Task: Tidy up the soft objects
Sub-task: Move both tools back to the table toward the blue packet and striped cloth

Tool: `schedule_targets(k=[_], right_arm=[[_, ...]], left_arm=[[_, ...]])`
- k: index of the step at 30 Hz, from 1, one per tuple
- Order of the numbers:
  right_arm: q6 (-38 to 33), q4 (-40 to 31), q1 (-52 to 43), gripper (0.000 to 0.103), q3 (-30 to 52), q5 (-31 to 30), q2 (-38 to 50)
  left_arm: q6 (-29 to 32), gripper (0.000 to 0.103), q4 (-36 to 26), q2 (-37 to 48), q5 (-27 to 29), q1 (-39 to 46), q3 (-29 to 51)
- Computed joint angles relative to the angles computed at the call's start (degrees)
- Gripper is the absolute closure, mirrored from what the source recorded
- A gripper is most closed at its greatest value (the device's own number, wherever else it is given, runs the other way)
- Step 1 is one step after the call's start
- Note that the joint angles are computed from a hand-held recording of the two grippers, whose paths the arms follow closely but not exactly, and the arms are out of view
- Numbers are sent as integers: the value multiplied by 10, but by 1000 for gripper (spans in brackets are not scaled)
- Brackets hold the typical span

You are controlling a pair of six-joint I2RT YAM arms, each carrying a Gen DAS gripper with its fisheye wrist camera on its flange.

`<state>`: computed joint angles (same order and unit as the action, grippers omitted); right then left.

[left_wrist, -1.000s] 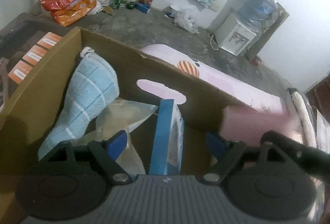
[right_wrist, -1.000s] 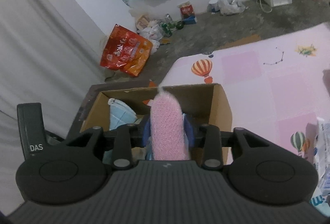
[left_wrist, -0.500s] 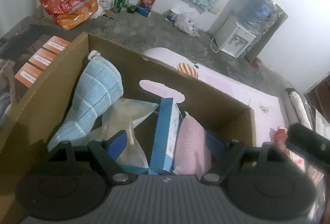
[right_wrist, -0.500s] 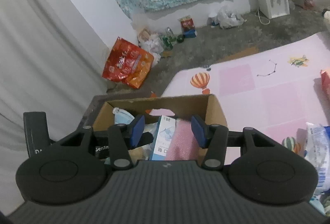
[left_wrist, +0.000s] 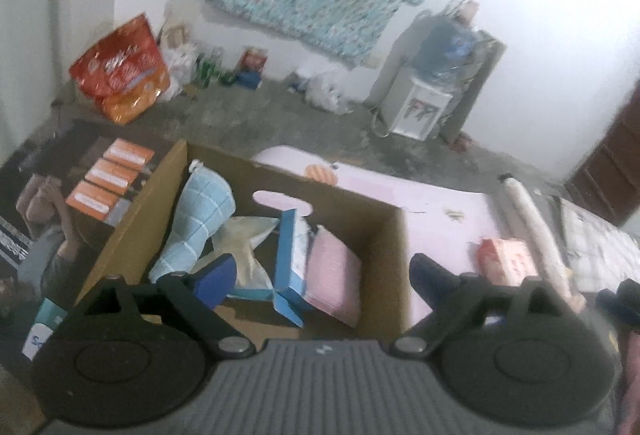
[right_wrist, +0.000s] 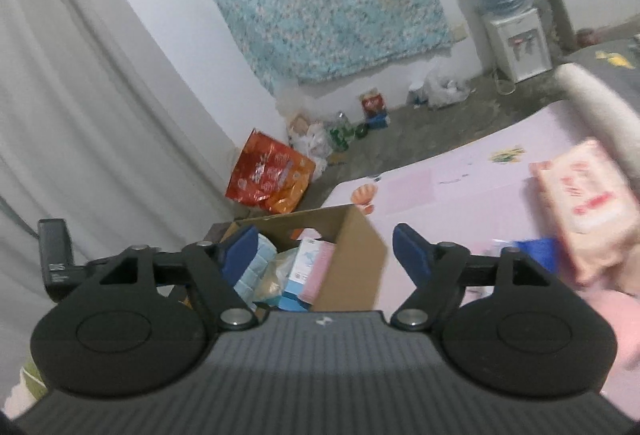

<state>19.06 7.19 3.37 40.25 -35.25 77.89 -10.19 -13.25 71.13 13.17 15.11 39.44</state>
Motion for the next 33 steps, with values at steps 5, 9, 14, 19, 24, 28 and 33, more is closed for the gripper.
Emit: schedule_targets(k=[5,9,14,19,24,28,33], right_arm=[[-87,-104,-204,20,-64,-134,-104],[-220,-213,-372,17,-83,-227,-115],[-416,-338,-504,16,-93,-287,-43],[-454,-305,-535,16,-130,-295,36],[-311,-107,-473,16,-163,-271,90],[-193,63,-421,16,-170,-223,135],[-88,224,-351,16,-128,-149,247]], left_arm=[[-7,5,-72,-137,1,-51,-35],[-26,3,-100,-224,-40,-156,-72],[-84,2,-80,-254,-102,-314,-116],[-110,2,-32,-167,-170,-438,-108],[-132,2,-22,-14,-192,-483,-16],[-143,2,-27,137,-186,-474,94],[-141,2,-67,326,-164,-461,259]])
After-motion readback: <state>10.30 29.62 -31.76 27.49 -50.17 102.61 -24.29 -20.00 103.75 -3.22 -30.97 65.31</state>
